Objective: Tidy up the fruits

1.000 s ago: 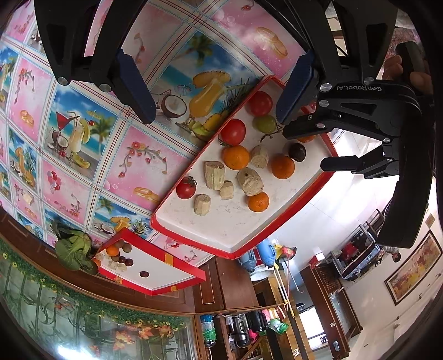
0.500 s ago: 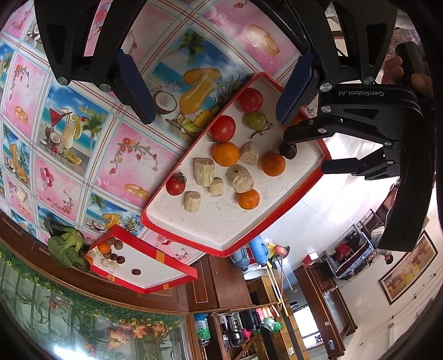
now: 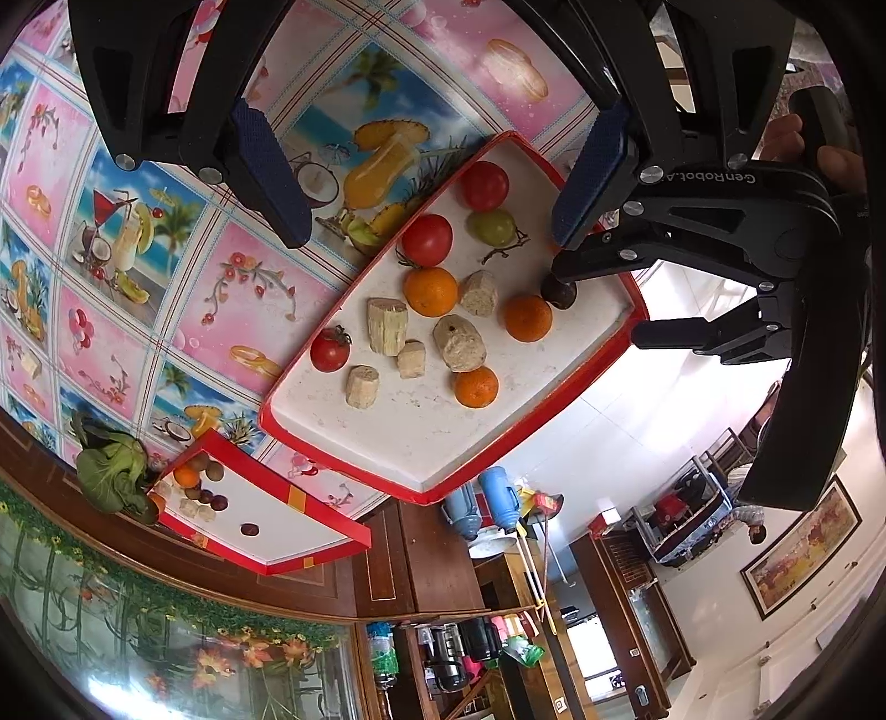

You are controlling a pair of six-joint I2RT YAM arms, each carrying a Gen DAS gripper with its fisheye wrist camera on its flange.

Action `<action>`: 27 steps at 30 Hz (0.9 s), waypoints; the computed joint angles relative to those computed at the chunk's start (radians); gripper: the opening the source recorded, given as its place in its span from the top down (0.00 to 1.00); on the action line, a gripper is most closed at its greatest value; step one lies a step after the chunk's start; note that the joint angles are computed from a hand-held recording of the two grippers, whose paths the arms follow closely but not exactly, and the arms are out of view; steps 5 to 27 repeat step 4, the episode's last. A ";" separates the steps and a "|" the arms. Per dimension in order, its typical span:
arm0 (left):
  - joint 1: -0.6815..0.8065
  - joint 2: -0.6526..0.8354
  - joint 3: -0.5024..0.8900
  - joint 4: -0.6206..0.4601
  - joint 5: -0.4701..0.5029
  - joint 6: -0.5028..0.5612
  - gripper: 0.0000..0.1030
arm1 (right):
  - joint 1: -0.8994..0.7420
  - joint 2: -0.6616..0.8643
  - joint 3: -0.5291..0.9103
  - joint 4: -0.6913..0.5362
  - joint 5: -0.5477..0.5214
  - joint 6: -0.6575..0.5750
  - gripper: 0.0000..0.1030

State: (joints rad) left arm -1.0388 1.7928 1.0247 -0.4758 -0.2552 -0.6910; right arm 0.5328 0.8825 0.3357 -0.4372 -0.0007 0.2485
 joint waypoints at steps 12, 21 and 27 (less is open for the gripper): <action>-0.004 0.023 0.015 -0.007 -0.007 -0.003 0.19 | -0.007 -0.002 -0.009 0.001 -0.011 0.003 0.13; -0.004 0.023 0.015 -0.007 -0.007 -0.003 0.19 | -0.007 -0.002 -0.009 0.001 -0.011 0.003 0.13; -0.004 0.023 0.015 -0.007 -0.007 -0.003 0.19 | -0.007 -0.002 -0.009 0.001 -0.011 0.003 0.13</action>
